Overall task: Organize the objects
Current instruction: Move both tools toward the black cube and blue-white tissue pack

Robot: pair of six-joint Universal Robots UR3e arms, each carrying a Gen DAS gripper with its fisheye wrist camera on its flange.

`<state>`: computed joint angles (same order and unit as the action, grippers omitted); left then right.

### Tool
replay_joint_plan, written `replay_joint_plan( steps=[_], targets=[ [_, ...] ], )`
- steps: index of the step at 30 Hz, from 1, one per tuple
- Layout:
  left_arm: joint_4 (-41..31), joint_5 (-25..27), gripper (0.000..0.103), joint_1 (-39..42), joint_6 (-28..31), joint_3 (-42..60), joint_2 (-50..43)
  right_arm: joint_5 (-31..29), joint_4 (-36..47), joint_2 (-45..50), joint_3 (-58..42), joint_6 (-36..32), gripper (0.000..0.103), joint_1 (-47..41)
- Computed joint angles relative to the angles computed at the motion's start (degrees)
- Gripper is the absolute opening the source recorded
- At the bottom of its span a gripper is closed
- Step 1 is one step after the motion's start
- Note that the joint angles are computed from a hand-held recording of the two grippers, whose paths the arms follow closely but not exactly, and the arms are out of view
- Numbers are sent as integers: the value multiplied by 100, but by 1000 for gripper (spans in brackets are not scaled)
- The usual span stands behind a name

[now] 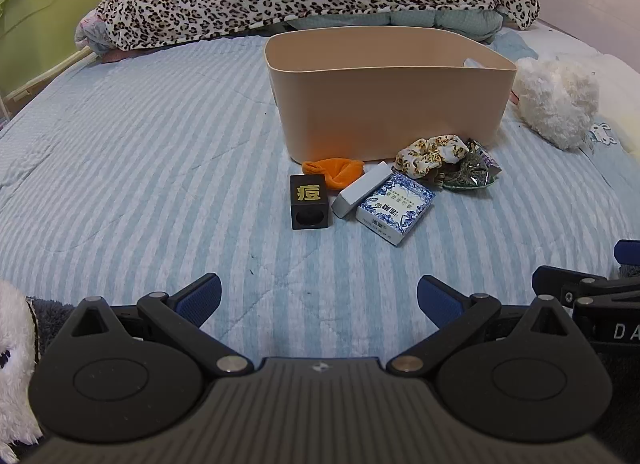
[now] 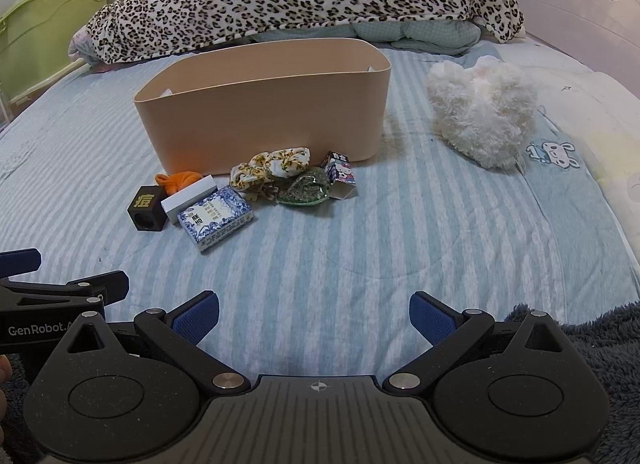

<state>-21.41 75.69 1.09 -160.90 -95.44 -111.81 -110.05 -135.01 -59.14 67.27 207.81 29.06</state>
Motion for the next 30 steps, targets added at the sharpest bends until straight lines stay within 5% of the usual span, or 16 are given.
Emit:
replay_joint_plan(
  steps=[30],
  targets=[
    [-225,211,103,-52,18,261,-83,119,219,195,-366,4,103,-78]
  ],
)
